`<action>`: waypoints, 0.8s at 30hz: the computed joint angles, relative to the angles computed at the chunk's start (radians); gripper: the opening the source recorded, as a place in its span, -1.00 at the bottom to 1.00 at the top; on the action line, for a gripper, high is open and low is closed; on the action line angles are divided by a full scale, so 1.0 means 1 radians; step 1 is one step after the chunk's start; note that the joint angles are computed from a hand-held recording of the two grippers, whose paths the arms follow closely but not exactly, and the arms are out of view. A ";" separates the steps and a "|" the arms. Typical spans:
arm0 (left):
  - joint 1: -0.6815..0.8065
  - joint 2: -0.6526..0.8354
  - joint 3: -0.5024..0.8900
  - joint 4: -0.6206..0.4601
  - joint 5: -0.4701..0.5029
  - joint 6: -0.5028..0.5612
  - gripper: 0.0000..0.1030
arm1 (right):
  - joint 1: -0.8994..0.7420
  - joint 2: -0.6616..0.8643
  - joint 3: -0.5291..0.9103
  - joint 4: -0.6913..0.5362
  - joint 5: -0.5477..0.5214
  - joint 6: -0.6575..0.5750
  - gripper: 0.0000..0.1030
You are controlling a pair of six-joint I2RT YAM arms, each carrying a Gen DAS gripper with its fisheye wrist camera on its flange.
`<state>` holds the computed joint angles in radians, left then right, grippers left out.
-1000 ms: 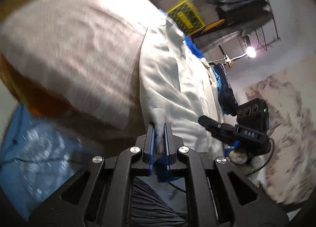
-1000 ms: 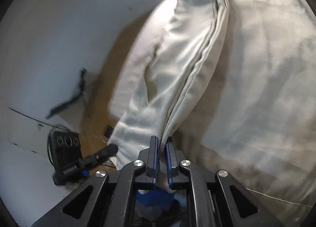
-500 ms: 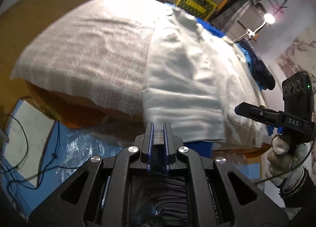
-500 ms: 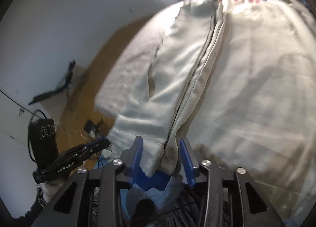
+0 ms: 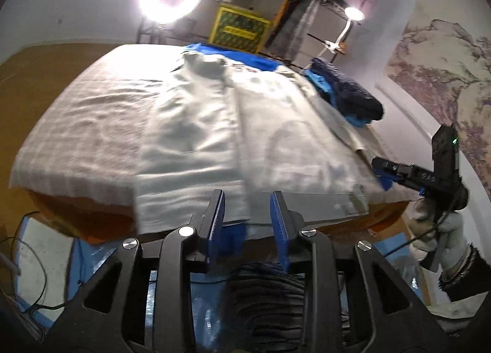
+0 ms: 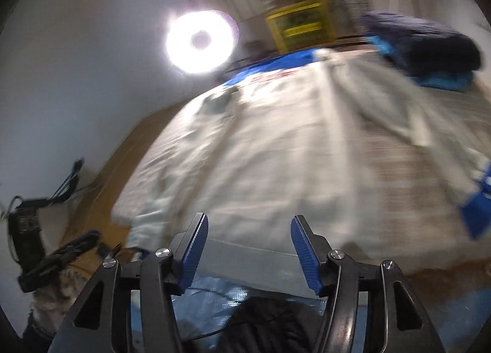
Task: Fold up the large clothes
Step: 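Open both grippers and lift them off the folded side, then grasp the blue cuff of the other sleeve with the right gripper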
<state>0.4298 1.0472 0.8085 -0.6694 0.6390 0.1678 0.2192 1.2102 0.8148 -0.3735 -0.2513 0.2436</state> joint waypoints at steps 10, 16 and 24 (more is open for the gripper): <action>-0.330 0.042 0.040 0.076 -0.101 -0.225 -0.16 | -0.574 0.000 0.052 -0.141 -0.184 -0.185 0.37; -0.423 0.066 0.069 0.103 -0.139 -0.274 -0.16 | -0.816 0.186 0.172 -0.139 -0.262 -0.190 0.38; -0.424 0.112 0.082 0.105 -0.131 -0.304 -0.16 | -0.902 0.439 0.261 -0.059 -0.365 -0.018 0.38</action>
<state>0.0055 1.1592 0.8902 -0.5641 0.5083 -0.1365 -0.6828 1.6496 1.0759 -0.4321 -0.6160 0.2256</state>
